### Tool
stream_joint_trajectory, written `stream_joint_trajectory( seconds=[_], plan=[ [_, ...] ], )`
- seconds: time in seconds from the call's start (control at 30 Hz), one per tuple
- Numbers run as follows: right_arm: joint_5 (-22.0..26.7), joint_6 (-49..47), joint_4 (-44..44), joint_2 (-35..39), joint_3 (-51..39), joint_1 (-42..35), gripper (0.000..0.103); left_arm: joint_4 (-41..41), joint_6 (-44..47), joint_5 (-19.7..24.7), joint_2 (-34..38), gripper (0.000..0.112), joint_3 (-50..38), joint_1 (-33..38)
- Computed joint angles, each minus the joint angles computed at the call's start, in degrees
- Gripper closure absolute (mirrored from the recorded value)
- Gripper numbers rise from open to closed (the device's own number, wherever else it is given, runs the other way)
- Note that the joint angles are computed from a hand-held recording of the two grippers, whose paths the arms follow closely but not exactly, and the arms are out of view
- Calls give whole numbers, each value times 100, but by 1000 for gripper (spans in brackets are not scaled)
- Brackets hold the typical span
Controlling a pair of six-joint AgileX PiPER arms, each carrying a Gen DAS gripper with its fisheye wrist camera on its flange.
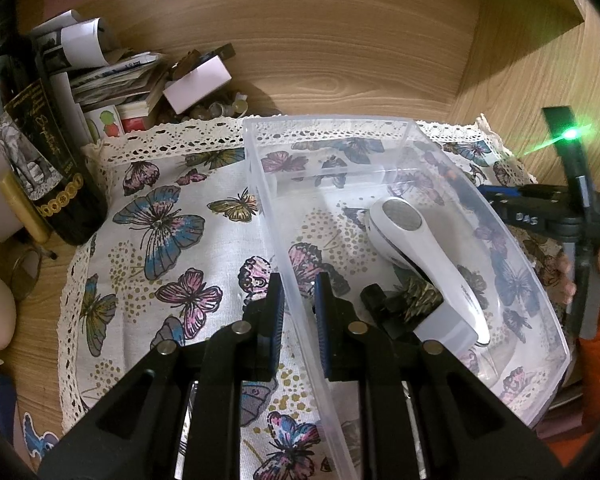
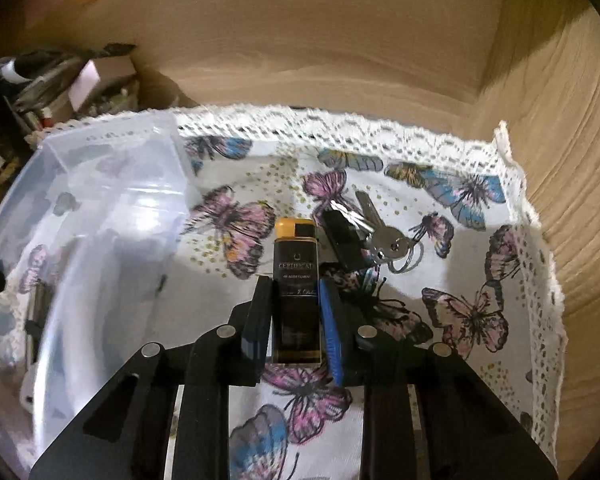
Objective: Organize rigid objects
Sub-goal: 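Grasp the black-and-gold bottle with the right gripper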
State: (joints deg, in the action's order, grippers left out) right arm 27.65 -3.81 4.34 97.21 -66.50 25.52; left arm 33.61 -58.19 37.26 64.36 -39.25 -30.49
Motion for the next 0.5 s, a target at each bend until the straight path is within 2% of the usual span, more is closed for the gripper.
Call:
stream_joint_trajectory(
  seconds=[0.37,0.5],
  plan=[
    [-67,-262,176,-1575,729,249,82,70,-79,21,57,97,-8,-23],
    [-177,-16,9,-1578,623,554,82,78,-95,27,57,97,-8,-36]
  ],
)
